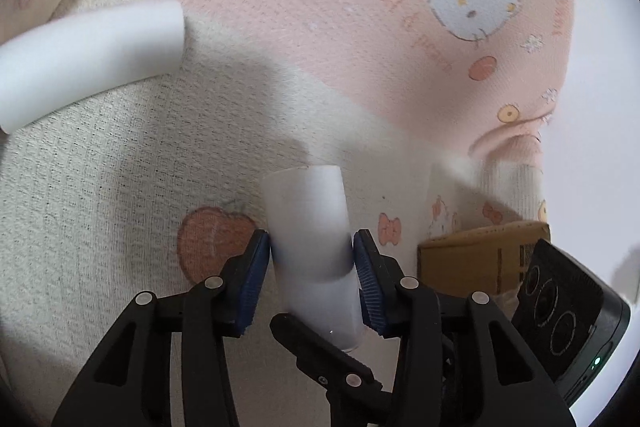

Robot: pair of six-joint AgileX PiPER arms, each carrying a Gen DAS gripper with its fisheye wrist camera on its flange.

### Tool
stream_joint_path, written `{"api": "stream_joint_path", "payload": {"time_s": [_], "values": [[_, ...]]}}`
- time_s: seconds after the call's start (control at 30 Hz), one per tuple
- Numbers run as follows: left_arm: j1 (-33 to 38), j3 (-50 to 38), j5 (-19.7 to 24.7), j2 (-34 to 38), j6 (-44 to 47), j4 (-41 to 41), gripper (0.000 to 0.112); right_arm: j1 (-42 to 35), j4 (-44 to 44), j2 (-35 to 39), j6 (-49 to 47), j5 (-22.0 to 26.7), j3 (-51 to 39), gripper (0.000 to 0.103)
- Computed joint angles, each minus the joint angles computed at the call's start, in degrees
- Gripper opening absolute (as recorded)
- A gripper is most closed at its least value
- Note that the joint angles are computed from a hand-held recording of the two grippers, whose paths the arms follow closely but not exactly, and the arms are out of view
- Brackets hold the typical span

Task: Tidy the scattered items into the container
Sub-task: 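Close both grippers together around the white tube, then lift the held tube and carry it over the cardboard box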

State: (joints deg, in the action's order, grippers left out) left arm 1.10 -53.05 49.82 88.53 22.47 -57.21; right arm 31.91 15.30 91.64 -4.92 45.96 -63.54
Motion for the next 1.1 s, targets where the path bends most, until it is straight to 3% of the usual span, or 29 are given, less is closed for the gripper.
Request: {"api": "stream_joint_path", "payload": {"time_s": [0.3, 0.53, 0.8, 1.1], "values": [[-4.39, -0.23, 0.22, -10.85, -9.98, 7.09, 0.047, 0.39, -2.19, -8.34, 0.53, 2.34, 2.33, 0.044], [-16.85, -9.71, 1.24, -15.81, -26.56, 20.88, 0.047, -1.84, -5.61, -19.82, 2.31, 7.15, 3.43, 0.044], [-30.46, -23.30, 3.81, -12.84, -41.39, 32.32, 0.047, -13.34, -2.84, -31.55, -3.41, 14.78, 2.29, 0.044], [-43.53, -41.38, 10.42, -5.16, -53.41, 45.95, 0.047, -33.41, 9.55, -34.45, -18.51, 22.33, -2.01, 0.044]]}}
